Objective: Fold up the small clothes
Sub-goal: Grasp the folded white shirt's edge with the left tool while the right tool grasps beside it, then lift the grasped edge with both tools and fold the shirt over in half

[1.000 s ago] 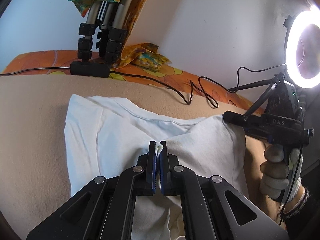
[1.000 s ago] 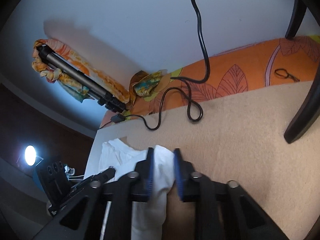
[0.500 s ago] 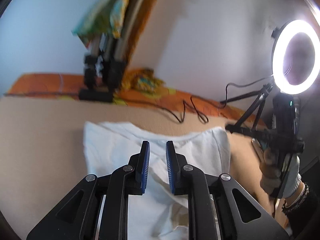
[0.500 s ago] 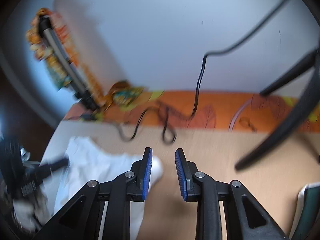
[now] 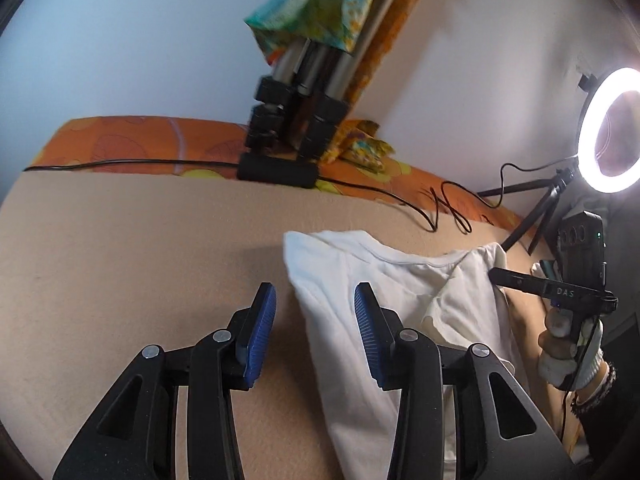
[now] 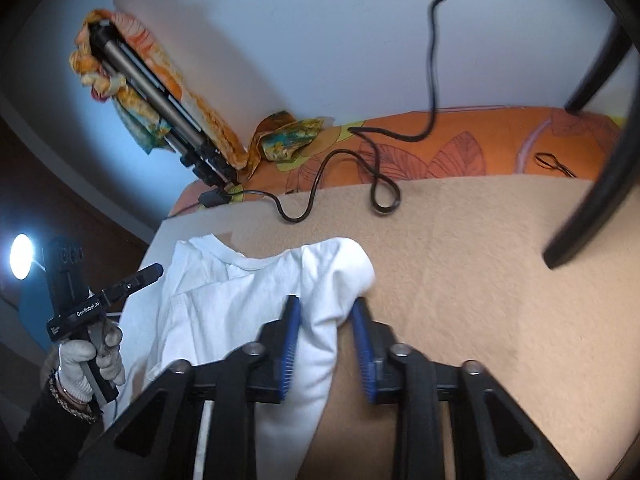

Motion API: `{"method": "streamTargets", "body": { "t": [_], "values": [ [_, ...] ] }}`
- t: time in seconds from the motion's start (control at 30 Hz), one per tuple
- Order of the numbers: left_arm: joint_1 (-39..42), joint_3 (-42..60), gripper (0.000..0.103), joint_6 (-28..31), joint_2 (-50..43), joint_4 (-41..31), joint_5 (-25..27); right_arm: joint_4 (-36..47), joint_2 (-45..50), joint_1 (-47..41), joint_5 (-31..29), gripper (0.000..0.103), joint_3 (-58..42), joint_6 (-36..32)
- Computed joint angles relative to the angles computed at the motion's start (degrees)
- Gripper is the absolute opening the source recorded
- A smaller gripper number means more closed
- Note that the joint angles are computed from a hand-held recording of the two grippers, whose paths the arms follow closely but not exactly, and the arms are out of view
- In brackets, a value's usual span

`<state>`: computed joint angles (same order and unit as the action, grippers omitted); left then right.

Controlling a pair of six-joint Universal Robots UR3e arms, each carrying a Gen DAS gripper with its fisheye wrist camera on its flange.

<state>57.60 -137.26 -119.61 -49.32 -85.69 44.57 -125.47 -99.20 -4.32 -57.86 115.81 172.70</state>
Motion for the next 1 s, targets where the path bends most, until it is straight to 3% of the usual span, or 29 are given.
{"method": "streamTargets", "body": {
  "t": [0.2,0.27,0.3,0.33,0.37,0.47,0.5,0.6,0.7,1.0],
  "values": [
    [-6.6,-2.8,0.039,-8.5,-9.4,15.7,-1.2,-0.6,2.2,3.9,-5.6,0.006,-3.0,-0.2],
    [-8.4,-3.0,0.036,-9.9,-10.8,19.3,-1.2,0.6,2.0,3.2,-4.3,0.017,-3.3,-1.9],
    [-9.0,-3.2,0.035,-10.2,-11.2,20.4,-1.0,0.9,2.2,2.8,-3.7,0.035,-3.4,-2.1],
    [-9.6,-3.2,0.029,-10.5,-11.8,21.3,-0.8,0.6,2.1,2.0,-2.7,0.043,-2.9,-2.0],
    [-10.2,-3.7,0.023,-11.3,-12.0,23.1,-0.6,-3.6,1.6,1.1,-1.3,0.043,-0.5,-1.6],
    [-11.4,-4.4,0.010,-13.0,-14.1,27.7,-0.5,-4.5,3.5,0.4,-0.1,0.043,-0.7,-0.5],
    [-11.6,-4.3,0.008,-13.8,-15.0,28.7,-0.5,-5.3,4.2,0.3,0.6,0.043,-0.7,0.1],
    [-11.9,-3.8,0.005,-14.6,-16.3,29.3,-0.9,-6.1,6.9,1.7,0.0,0.020,-2.5,1.6],
    [-11.6,-4.1,0.005,-14.1,-15.0,28.7,-1.5,-7.1,7.2,4.0,-2.4,0.009,-3.0,1.5],
    [-8.1,-2.2,0.004,-9.2,-6.4,16.0,-4.0,-5.3,3.2,4.6,-2.7,0.006,-3.5,0.7]
  ]
}}
